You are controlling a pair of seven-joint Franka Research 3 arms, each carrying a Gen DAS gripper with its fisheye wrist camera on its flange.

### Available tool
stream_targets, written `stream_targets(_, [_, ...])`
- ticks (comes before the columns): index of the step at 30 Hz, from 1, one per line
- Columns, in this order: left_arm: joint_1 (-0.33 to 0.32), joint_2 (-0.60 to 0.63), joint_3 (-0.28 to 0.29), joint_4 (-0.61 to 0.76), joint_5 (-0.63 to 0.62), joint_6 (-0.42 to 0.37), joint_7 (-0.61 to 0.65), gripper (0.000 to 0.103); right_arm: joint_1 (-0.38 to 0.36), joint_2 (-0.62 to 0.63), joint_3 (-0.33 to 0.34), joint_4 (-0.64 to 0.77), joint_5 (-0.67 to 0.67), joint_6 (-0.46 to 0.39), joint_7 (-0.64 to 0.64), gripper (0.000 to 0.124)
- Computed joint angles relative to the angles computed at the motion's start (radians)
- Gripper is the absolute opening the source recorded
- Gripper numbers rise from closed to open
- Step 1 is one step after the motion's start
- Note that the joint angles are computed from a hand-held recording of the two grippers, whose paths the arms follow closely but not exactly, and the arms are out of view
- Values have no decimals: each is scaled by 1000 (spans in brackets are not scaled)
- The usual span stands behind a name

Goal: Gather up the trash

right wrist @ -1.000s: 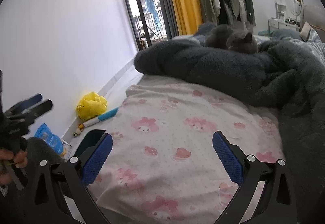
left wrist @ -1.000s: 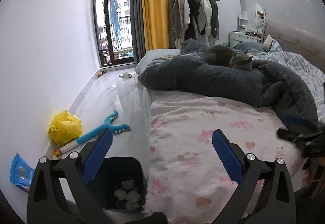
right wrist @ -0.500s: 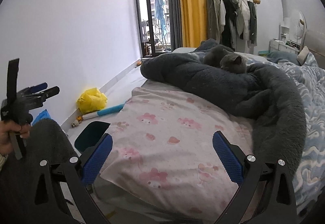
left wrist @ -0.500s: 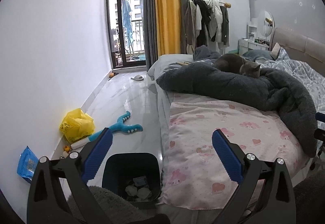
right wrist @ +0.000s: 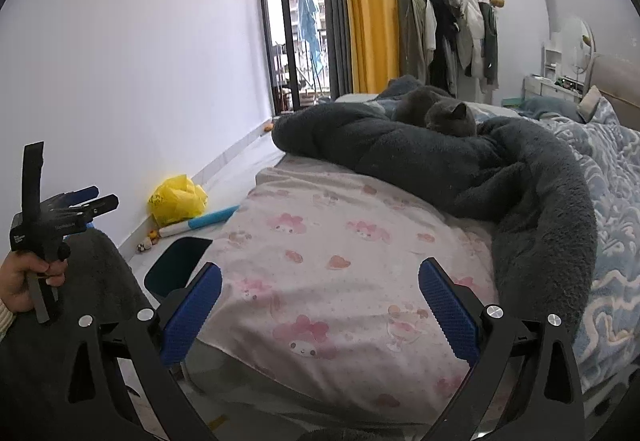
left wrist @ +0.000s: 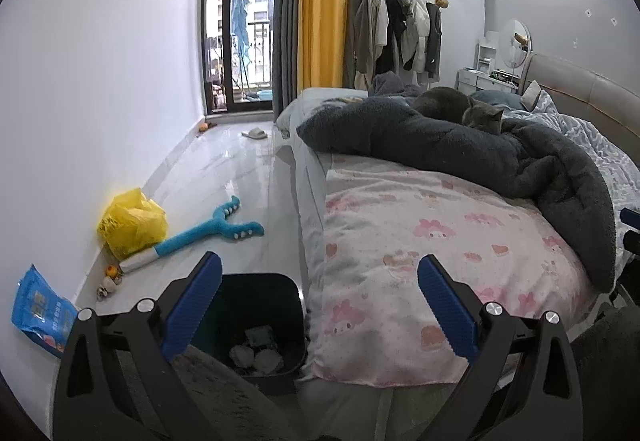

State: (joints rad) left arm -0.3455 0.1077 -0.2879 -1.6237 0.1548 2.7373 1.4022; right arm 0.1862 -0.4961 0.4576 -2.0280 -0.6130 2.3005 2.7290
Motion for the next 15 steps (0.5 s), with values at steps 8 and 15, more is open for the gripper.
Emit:
stream_targets(8, [10, -5, -3, -13, -57, -5, 33, 100, 7, 21, 4, 19, 3, -28, -16, 100])
stream_targets(15, [19, -9, -1, -21, -92, -7, 41, 100, 37, 54, 0, 50, -22, -65, -32, 100])
